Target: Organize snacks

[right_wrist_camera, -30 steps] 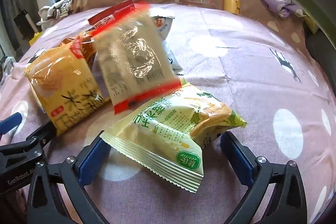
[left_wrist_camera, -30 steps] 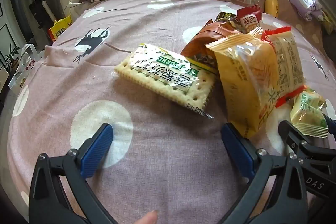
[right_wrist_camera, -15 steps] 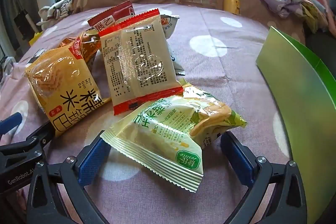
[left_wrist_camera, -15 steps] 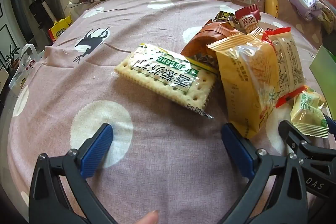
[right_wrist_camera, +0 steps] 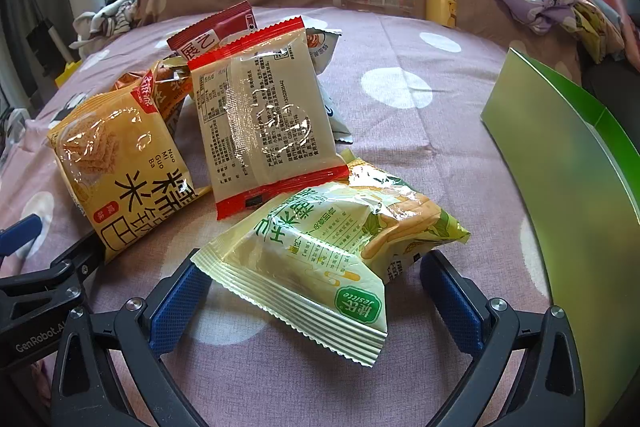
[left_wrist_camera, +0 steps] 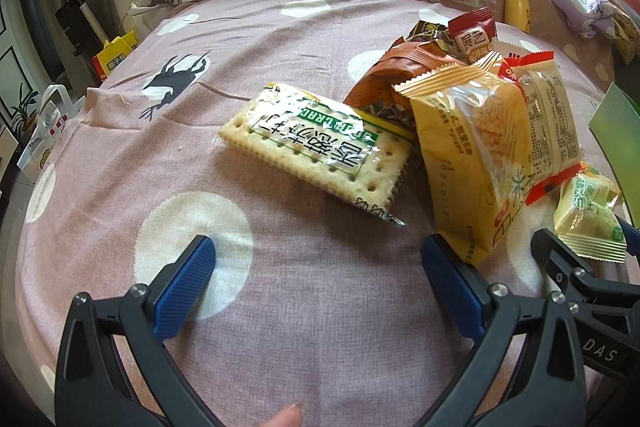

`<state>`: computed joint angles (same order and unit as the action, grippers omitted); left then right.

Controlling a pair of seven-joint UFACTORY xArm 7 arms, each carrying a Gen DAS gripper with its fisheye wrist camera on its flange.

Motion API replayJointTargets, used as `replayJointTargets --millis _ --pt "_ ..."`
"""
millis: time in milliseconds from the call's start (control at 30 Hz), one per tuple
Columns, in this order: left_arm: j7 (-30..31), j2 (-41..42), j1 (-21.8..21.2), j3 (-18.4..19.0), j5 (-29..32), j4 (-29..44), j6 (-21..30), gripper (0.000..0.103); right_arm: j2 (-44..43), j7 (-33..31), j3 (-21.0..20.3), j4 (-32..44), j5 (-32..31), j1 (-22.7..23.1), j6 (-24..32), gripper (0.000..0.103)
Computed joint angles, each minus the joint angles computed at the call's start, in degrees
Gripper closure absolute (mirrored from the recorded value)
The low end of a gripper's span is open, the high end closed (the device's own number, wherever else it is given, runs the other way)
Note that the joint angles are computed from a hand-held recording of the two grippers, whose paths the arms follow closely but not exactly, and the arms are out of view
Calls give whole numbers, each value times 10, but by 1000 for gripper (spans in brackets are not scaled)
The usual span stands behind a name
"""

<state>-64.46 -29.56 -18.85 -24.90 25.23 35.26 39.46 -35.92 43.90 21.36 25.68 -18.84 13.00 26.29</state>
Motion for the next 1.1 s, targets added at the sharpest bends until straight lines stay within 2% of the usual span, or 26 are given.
replayJointTargets --millis 1100 --pt "1 6 -2 4 -6 5 8 0 -1 0 -2 -2 1 2 -1 0"
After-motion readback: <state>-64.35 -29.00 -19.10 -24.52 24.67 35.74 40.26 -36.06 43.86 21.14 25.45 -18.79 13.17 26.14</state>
